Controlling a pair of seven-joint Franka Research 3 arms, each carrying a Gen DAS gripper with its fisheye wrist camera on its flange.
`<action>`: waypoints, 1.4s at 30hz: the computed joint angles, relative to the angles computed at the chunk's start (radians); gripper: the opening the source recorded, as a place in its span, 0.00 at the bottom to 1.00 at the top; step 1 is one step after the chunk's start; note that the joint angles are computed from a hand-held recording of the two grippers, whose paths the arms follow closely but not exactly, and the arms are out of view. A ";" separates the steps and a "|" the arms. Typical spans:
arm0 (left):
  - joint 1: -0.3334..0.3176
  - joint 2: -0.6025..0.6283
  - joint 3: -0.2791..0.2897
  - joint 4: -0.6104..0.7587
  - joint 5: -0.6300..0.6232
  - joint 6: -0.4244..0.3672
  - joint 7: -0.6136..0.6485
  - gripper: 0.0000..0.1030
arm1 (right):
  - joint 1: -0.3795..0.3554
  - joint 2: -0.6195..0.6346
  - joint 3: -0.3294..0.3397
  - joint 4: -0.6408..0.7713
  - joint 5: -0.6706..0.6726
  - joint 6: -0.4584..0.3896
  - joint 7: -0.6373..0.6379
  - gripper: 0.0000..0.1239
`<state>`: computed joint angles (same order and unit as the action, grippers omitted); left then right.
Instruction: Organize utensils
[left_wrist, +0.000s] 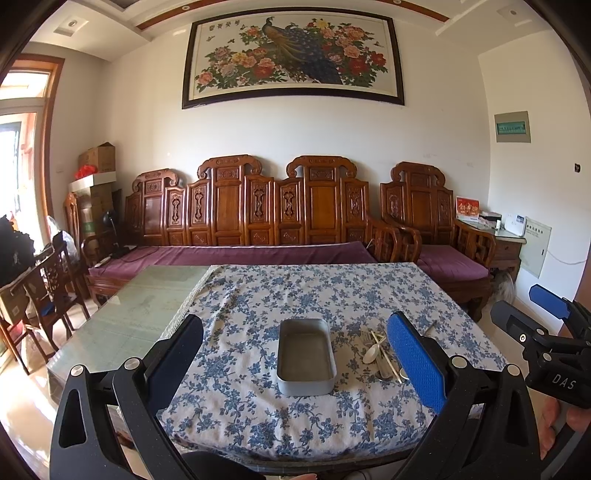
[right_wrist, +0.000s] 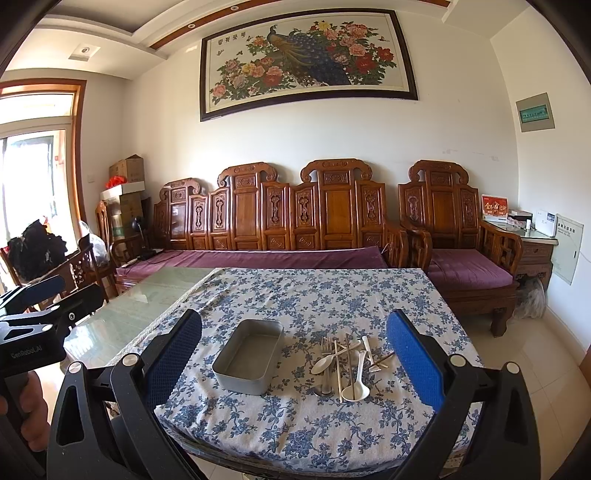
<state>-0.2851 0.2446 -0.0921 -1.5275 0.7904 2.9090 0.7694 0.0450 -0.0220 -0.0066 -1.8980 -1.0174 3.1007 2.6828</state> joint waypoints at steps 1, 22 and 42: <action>0.000 0.000 0.000 -0.002 -0.001 0.002 0.001 0.94 | 0.000 0.000 0.000 -0.001 -0.001 0.002 0.001 0.81; 0.002 -0.005 -0.001 -0.014 0.009 0.009 0.001 0.94 | -0.003 -0.008 0.009 -0.001 0.031 -0.004 -0.029 0.81; -0.023 0.245 -0.001 0.224 -0.231 -0.098 0.266 0.94 | 0.043 0.189 -0.090 0.104 0.311 -0.051 -0.365 0.80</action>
